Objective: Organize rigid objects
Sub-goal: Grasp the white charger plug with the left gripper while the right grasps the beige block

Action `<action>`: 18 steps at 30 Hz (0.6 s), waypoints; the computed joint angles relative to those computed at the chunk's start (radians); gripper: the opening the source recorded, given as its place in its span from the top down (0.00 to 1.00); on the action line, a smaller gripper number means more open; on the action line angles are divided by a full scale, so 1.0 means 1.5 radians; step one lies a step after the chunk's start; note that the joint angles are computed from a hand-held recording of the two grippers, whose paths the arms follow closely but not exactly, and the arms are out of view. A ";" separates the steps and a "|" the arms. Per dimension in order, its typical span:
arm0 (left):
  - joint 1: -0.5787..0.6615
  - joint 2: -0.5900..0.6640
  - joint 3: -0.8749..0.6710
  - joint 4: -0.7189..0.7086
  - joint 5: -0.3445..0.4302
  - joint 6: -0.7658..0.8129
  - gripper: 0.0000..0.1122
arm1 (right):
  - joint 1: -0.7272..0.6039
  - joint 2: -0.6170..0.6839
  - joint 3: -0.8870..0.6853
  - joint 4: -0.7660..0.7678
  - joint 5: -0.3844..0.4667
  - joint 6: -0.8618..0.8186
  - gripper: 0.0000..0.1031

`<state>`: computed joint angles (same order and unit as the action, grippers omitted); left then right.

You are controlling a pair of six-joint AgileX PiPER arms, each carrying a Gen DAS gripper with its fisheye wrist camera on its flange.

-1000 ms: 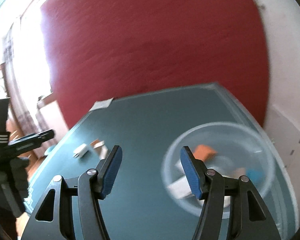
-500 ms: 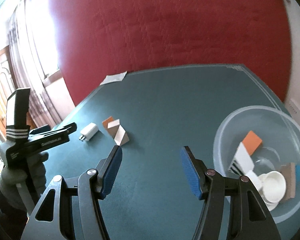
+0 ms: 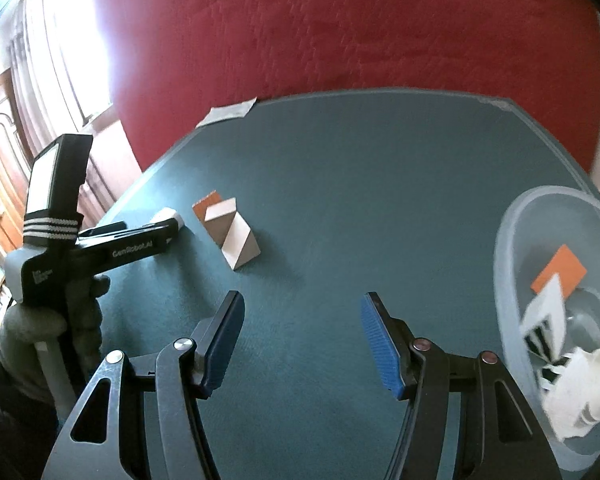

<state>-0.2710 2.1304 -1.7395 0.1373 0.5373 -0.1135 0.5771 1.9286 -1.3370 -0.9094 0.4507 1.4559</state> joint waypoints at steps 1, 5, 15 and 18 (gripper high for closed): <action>0.003 0.006 -0.007 -0.018 0.006 0.015 0.35 | -0.003 0.015 -0.017 0.019 -0.002 -0.021 0.40; 0.021 0.001 0.000 -0.124 0.002 0.112 0.44 | -0.011 0.054 -0.074 0.112 -0.002 -0.125 0.40; 0.031 -0.003 0.011 -0.164 -0.016 0.140 0.71 | -0.013 0.154 -0.248 0.238 0.062 -0.279 0.40; 0.031 -0.010 0.022 -0.171 -0.020 0.146 0.71 | -0.002 0.185 -0.308 0.218 0.120 -0.285 0.40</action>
<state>-0.2243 2.1157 -1.7059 -0.1185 0.5069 0.1057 0.5744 2.2065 -1.7984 -0.5830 0.6302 1.0289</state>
